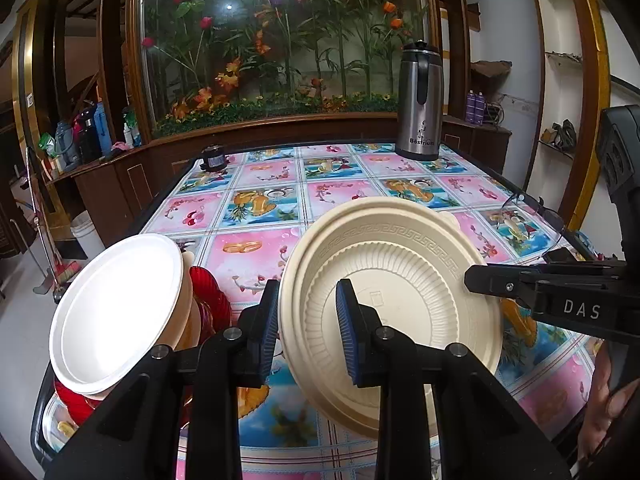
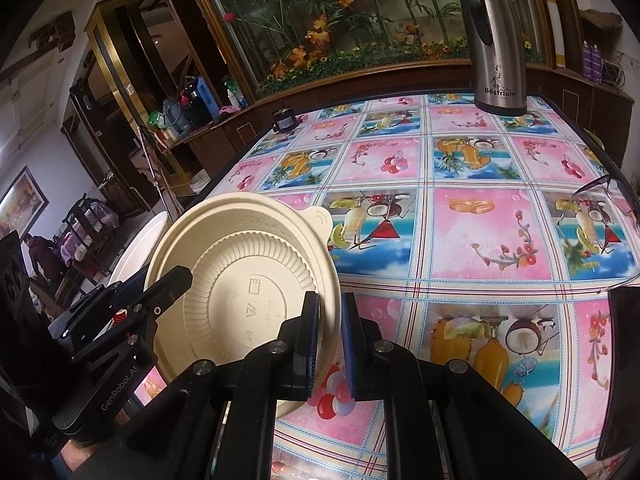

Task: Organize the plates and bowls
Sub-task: 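Carry the small beige bowl toward the plate stack with the left gripper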

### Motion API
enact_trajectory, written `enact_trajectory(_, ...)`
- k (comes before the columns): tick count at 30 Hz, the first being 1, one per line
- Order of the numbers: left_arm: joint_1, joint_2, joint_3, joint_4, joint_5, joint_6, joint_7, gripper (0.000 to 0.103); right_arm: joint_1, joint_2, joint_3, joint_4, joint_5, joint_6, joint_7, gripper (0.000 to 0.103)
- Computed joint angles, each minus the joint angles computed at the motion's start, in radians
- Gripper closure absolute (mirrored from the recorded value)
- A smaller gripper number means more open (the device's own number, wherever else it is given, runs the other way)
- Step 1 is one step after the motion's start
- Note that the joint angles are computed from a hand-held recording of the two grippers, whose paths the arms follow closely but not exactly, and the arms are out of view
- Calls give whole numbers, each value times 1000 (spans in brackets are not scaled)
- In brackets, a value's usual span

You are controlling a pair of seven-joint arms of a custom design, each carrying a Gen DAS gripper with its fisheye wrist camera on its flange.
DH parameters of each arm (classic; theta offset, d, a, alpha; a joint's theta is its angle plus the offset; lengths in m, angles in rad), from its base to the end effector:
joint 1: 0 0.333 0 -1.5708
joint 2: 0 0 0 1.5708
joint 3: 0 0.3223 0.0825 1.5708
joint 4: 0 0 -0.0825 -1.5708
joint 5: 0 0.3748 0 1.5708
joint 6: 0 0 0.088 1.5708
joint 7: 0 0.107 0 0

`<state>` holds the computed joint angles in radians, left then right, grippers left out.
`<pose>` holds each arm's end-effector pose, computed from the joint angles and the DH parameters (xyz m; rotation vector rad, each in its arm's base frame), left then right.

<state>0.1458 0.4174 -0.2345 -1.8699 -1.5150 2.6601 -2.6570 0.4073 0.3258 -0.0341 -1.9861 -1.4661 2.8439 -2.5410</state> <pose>0.6466 -0.0169 0.3263 -0.9288 2.2699 -1.1936 0.5500 0.2729 0.3369 -1.2564 2.0159 -0.5967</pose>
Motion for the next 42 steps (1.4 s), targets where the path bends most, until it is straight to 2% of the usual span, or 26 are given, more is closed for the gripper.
enact_trajectory(31, -4, 11, -13, 1, 44, 21, -21, 78, -9, 11, -8, -9, -11, 22, 37, 92)
enact_trajectory(42, -12, 21, -18, -5, 101, 35, -55, 78, -13, 15, -12, -25, 7, 30, 46, 91)
